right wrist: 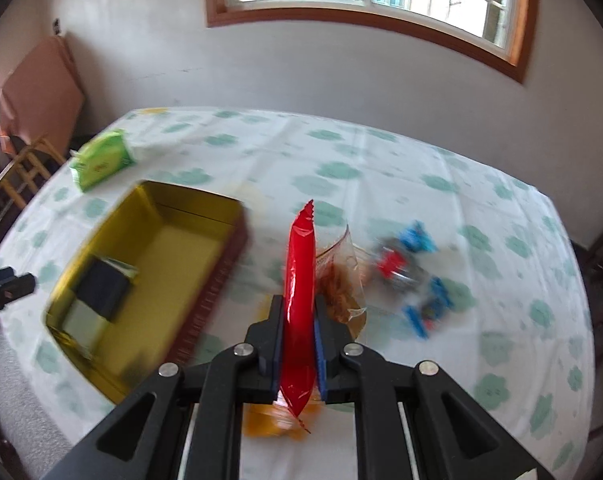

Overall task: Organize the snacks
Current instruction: 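Carry the red package and clear snack bag over the tin with the right gripper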

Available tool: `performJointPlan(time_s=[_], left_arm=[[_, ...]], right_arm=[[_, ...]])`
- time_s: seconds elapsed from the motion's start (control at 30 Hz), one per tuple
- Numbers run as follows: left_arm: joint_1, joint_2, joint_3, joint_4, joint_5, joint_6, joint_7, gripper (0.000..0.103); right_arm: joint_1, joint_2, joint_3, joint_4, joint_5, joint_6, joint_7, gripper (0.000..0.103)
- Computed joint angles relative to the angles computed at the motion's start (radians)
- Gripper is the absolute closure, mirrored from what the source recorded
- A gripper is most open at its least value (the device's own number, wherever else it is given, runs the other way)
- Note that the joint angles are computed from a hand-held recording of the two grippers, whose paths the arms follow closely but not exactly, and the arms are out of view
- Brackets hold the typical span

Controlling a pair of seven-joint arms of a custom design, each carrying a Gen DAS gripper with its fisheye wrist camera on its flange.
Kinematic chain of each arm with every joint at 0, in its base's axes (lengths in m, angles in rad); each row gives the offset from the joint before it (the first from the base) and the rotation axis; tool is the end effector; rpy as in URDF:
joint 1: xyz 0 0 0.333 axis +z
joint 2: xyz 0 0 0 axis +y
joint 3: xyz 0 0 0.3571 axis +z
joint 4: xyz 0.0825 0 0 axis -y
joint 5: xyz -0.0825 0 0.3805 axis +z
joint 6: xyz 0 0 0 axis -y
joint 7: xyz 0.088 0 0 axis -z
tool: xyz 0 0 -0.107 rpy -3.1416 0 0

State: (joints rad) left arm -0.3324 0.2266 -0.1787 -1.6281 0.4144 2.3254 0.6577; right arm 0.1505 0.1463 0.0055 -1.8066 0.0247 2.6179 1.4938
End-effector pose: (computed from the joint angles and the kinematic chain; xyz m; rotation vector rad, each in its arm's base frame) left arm 0.5990 -0.3128 0.5829 -2.1059 1.7155 -0.6203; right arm 0.6450 0.1006 0.5790 -2.0087 1.6165 -0.5848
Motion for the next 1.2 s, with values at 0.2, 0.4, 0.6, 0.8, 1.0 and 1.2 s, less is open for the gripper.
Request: performJointPlan(time_s=[0.2,0.4,0.6,0.8,1.0,1.2], left_arm=[[0.021,-0.048,0.012,-0.056,0.016,-0.006,-0.054,0.019],[0.055,-0.098,0.014,-0.120,0.041,-0.031,-0.106,0.019],[0.097,-0.146,0.011,-0.184,0.045,-0.054,-0.159,0.019],[0.131,-0.179,0.007,-0.229,0.038,-0.070,-0.184,0.019],[0.142,-0.182,-0.002,-0.234,0.034,-0.074,-0.187,0.019],[0.141,-0.176,-0.006,-0.232,0.025,-0.058,-0.175,0.019]], right_arm=[[0.034,0.044,0.050,0.063,0.088,-0.010,-0.051,0.091],[0.071,0.099,0.093,0.118,0.183,-0.034,-0.088,0.091],[0.103,0.158,0.123,0.177,0.258,-0.073,-0.090,0.091],[0.118,0.205,0.130,0.202,0.317,-0.064,-0.031,0.091],[0.095,0.233,0.156,0.209,0.424,-0.067,0.011,0.091],[0.125,0.233,0.127,0.211,0.349,-0.088,0.032,0.084]])
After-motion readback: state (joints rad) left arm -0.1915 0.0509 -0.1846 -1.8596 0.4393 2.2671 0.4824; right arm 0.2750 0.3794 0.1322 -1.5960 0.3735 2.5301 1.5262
